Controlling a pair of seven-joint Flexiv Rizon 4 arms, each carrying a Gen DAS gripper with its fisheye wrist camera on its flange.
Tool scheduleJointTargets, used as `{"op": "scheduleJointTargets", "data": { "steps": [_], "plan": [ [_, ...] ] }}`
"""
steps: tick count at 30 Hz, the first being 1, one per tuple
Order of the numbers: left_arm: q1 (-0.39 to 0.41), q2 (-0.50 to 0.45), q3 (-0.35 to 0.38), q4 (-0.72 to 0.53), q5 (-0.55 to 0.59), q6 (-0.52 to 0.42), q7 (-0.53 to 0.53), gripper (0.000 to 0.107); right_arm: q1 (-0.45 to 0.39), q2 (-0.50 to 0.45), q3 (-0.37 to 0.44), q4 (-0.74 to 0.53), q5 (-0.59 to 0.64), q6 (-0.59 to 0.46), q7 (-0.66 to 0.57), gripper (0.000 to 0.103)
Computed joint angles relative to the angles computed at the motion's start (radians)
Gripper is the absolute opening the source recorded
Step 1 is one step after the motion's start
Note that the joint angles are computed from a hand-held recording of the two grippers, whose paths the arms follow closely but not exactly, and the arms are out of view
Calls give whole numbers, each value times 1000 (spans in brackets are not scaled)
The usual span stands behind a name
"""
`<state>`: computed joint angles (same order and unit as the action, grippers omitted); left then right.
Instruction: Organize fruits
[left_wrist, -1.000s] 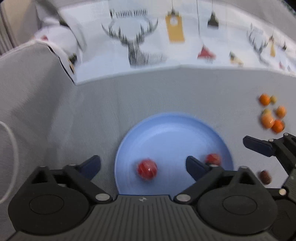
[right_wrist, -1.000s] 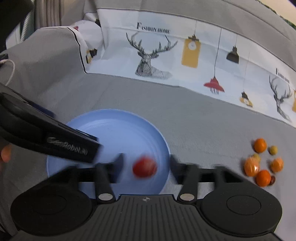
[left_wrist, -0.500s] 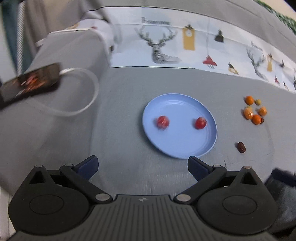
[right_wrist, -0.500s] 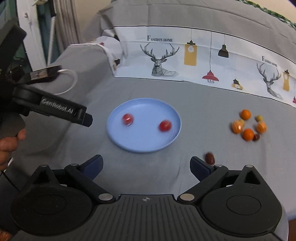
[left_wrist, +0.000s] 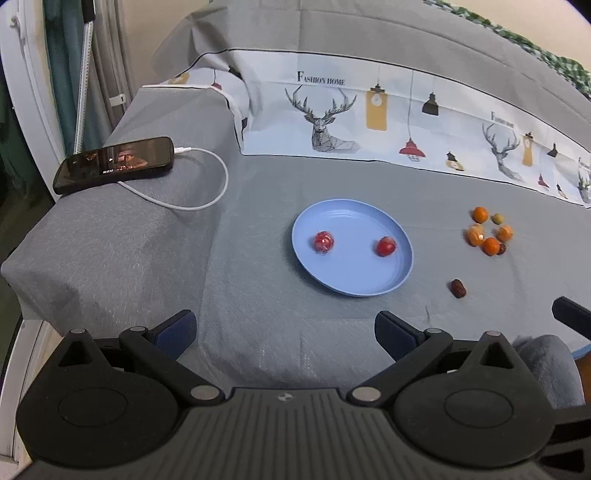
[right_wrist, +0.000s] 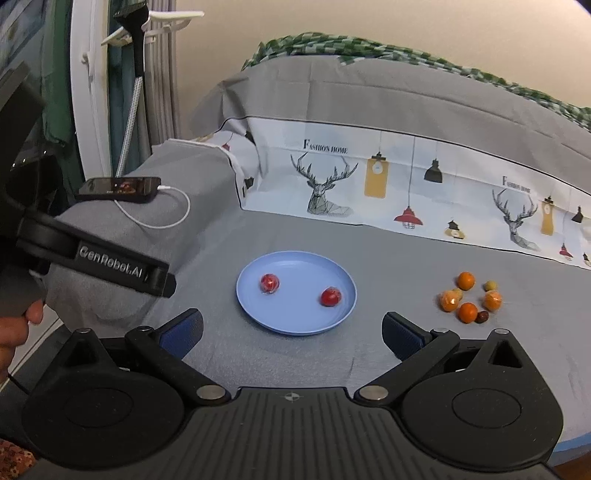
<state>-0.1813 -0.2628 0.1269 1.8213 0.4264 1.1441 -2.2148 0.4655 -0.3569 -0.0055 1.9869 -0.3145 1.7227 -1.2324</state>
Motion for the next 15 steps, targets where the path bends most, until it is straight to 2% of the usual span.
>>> {"op": "scheduleJointTargets", "data": {
  "steps": [3, 15],
  "plan": [
    [-21, 15, 6, 3, 36, -8, -32, 103, 50, 21, -58, 31, 10, 26, 10, 102],
    [-39, 62, -21, 15, 123, -40, -115, 103, 151, 63, -157, 89, 82, 77, -27, 102]
  ]
}}
